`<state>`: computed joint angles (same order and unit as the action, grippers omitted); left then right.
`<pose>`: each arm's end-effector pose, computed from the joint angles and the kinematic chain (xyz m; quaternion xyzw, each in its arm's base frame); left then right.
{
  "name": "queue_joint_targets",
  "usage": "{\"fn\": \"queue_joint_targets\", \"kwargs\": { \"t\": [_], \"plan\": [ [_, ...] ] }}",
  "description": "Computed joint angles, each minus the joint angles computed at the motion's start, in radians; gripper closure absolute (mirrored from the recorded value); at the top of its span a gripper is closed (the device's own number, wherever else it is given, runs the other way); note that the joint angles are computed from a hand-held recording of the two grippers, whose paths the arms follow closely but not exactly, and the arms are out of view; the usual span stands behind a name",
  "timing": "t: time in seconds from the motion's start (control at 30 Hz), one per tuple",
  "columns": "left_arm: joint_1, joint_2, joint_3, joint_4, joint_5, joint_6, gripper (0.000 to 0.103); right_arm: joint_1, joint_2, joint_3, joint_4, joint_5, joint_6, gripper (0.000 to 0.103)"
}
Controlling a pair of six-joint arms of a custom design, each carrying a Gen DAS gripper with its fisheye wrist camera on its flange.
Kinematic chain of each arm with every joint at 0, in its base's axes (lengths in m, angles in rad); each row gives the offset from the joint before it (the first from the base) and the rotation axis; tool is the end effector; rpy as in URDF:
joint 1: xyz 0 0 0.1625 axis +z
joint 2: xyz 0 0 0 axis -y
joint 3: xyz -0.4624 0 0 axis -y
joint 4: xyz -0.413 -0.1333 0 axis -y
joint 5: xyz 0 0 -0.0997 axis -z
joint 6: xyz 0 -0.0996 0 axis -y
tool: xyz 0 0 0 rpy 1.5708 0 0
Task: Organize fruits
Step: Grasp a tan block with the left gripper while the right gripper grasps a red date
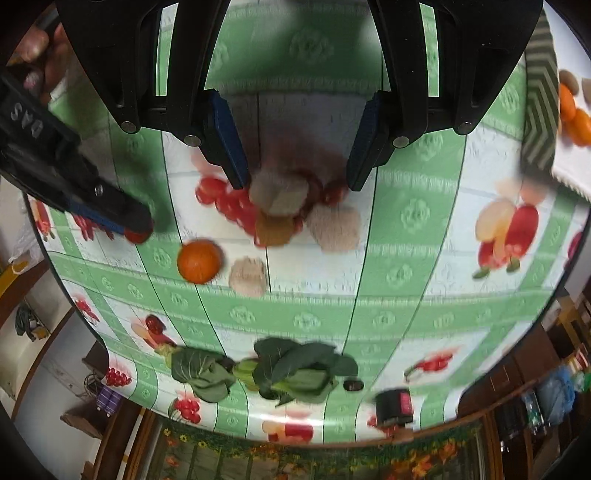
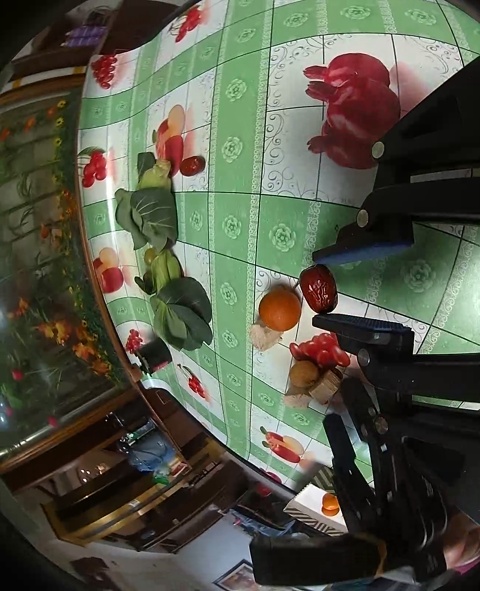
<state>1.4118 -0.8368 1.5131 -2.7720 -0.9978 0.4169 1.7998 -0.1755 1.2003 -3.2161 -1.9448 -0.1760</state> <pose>0.0646 -0.7801 0.2249 0.1928 0.9091 -0.2117 0.3027 0.2771 -0.7618 -0.1272 0.1326 -0.9280 0.3046 0.1690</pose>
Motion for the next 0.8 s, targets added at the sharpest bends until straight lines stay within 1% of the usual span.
{"fn": "queue_joint_targets", "kwargs": {
  "t": [0.07,0.1,0.17,0.27,0.37,0.53,0.63,0.73,0.8],
  "plan": [
    [0.002,0.006,-0.008,-0.011,-0.011,0.009,0.048,0.000,0.001,-0.002,0.010,0.003,-0.002,0.076],
    [0.004,0.008,-0.010,-0.016,-0.021,0.016,0.050,0.002,0.003,-0.006,0.017,0.004,-0.005,0.076],
    [0.004,0.009,-0.004,-0.036,-0.023,0.039,0.073,0.002,0.005,-0.008,0.023,0.005,-0.012,0.076],
    [0.005,0.003,0.009,-0.049,-0.025,0.053,0.073,0.005,0.009,-0.014,0.032,0.006,-0.024,0.076],
    [0.010,-0.017,0.027,-0.040,-0.037,0.042,0.073,0.007,0.011,-0.015,0.041,0.008,-0.027,0.076],
    [0.016,-0.071,0.079,-0.035,-0.045,0.020,0.073,0.012,0.016,-0.020,0.056,0.019,-0.048,0.076],
    [0.017,-0.105,0.116,-0.046,-0.037,0.014,0.073,0.016,0.027,-0.031,0.077,0.032,-0.059,0.076],
    [0.018,-0.136,0.149,-0.061,-0.027,0.017,0.073,0.023,0.031,-0.033,0.110,0.053,-0.039,0.076],
    [0.018,-0.155,0.171,-0.077,-0.018,0.023,0.073,0.032,0.030,-0.024,0.103,0.061,-0.040,0.076]
  ]
}}
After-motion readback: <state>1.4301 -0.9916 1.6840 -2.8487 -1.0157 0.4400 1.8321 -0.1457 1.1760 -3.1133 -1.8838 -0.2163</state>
